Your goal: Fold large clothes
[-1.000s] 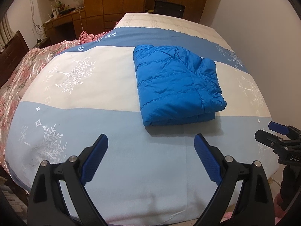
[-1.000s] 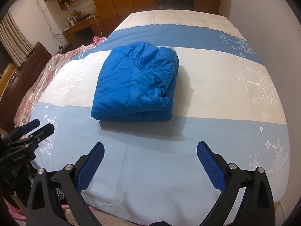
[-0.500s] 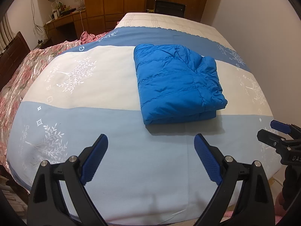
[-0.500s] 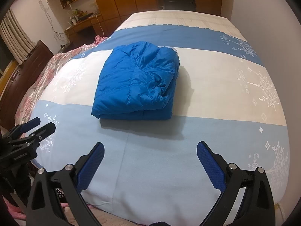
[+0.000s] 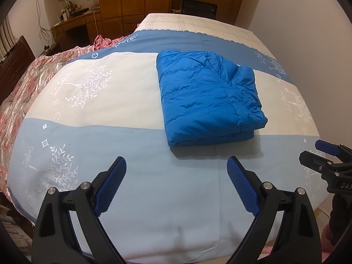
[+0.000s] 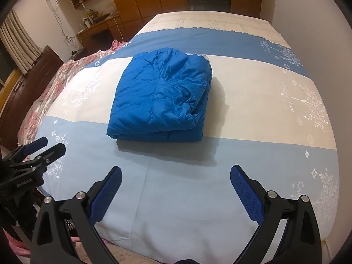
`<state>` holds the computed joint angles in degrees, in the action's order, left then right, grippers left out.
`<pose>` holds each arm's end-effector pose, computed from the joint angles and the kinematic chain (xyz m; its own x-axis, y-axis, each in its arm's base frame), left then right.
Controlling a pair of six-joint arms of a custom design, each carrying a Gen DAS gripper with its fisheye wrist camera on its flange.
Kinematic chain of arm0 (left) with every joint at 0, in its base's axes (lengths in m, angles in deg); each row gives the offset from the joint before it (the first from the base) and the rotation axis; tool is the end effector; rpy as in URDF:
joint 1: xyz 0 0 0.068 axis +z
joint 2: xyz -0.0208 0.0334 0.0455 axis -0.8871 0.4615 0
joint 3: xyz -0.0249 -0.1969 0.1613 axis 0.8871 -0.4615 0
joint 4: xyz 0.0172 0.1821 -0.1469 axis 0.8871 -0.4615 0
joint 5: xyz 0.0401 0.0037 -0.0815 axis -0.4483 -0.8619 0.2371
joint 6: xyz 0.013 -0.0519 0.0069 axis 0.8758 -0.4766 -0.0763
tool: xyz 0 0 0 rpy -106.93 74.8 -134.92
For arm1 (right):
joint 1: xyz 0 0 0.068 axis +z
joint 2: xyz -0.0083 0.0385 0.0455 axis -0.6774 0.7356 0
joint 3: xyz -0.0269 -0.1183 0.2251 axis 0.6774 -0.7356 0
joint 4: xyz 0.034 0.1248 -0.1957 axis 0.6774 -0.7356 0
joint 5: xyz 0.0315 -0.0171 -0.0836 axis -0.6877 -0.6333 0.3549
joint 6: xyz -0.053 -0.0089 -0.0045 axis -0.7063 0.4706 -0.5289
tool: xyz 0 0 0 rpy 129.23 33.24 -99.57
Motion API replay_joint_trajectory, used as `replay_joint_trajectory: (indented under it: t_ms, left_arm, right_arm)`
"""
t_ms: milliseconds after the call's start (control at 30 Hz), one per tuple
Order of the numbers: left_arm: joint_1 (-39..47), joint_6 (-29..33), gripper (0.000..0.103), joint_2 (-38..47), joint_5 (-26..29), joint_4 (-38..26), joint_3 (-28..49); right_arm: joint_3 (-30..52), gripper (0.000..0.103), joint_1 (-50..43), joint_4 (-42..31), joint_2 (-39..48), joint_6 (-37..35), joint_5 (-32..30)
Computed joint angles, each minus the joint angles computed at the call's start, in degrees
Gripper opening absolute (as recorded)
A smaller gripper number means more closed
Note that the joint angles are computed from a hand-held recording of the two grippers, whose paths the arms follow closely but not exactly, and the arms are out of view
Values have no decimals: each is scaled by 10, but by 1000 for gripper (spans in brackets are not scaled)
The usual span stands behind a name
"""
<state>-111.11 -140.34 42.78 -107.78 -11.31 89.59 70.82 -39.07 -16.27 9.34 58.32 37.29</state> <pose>0.1792 -0.1829 0.2820 -0.8533 -0.1221 -0.5069 -0.1015 0.9925 -0.0681 0.2257 0.0252 0.2564 -0.8809 -0.1648 -0.4436 -0.2921 0.9269 0.2355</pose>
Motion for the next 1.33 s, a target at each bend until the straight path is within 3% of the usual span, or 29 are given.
replay_joint_trajectory:
  t_ms: [1333]
  left_arm:
    - [20, 23, 92, 1, 25, 15, -3]
  right_arm:
    - [13, 99, -11, 7, 28, -10, -3]
